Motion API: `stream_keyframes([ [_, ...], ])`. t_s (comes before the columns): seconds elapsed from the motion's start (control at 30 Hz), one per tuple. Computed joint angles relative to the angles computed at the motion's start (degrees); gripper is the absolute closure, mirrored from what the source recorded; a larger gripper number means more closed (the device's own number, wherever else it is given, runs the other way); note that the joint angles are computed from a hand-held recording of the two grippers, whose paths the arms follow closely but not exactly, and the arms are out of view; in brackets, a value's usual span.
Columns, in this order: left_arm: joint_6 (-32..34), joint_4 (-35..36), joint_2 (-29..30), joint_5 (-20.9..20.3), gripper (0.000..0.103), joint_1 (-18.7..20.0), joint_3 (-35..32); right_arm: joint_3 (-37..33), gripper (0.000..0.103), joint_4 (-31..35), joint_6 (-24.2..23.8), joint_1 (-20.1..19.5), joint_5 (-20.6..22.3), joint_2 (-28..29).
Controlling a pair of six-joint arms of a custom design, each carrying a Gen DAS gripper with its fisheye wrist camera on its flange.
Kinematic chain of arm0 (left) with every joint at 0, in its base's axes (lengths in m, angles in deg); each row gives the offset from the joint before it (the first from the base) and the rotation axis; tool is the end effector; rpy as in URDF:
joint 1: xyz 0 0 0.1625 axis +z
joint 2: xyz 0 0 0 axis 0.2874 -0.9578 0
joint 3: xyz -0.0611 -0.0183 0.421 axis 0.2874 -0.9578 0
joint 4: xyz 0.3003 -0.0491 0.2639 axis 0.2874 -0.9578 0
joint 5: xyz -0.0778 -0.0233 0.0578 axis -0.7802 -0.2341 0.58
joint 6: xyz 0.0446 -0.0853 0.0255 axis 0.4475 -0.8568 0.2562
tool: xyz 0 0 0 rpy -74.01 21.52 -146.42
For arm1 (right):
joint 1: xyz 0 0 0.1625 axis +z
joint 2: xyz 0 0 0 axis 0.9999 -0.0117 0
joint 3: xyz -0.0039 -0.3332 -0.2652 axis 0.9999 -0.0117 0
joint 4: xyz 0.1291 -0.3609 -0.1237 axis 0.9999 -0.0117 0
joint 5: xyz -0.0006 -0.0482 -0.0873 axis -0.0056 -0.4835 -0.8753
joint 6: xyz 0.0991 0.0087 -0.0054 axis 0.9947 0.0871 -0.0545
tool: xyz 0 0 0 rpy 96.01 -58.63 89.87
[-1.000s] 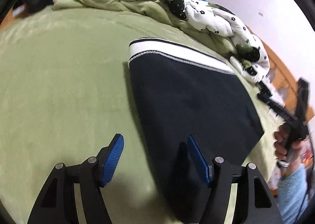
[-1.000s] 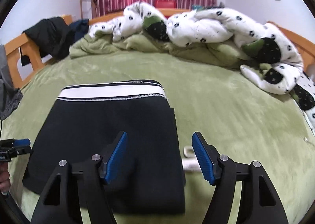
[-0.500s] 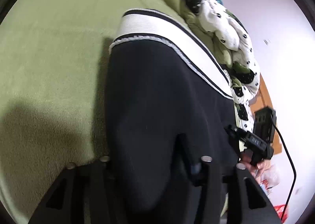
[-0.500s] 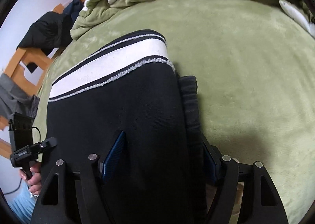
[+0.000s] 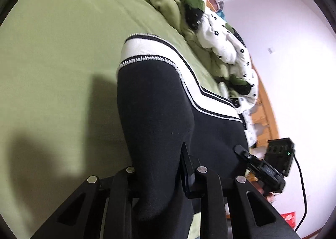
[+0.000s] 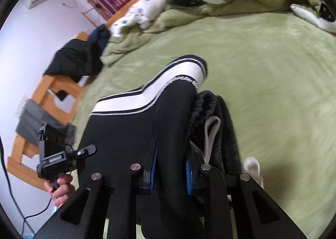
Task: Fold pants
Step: 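Grasp the white-striped waistband with both tools and pull it straight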
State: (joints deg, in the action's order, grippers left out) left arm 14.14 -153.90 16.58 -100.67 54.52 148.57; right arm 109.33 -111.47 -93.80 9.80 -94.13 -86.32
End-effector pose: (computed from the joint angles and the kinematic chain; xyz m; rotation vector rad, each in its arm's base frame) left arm -0.0688 -0.6575 0.3136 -0.0120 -3.0623 0.6879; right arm 0.2249 -0.6749 0.1826 0.3221 -2.8696 0.7097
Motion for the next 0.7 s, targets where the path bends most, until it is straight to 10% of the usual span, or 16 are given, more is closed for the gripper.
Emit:
stream_keyframes([
  [0.27, 4.4, 10.1, -9.7, 10.8, 0.079, 2.9, 2.3, 1.5, 0.082, -7.3, 1.7, 3.9, 8.0, 8.3],
  [0.43, 4.9, 4.5, -7.8, 13.7, 0.051, 5.4, 5.8, 1.3, 0.074, -10.7, 1.1, 1.9, 1.8, 11.6],
  [0.53, 9.4, 3.5, -8.2, 19.9, 0.051, 2.9, 7.4, 2.4, 0.069, -10.5, 3.3, 1.5, 1.9, 10.8],
  [0.7, 14.6, -4.7, -10.4, 31.3, 0.051, -0.9, 11.7, 3.5, 0.058, -20.1, -4.3, 7.9, -14.6, 12.3],
])
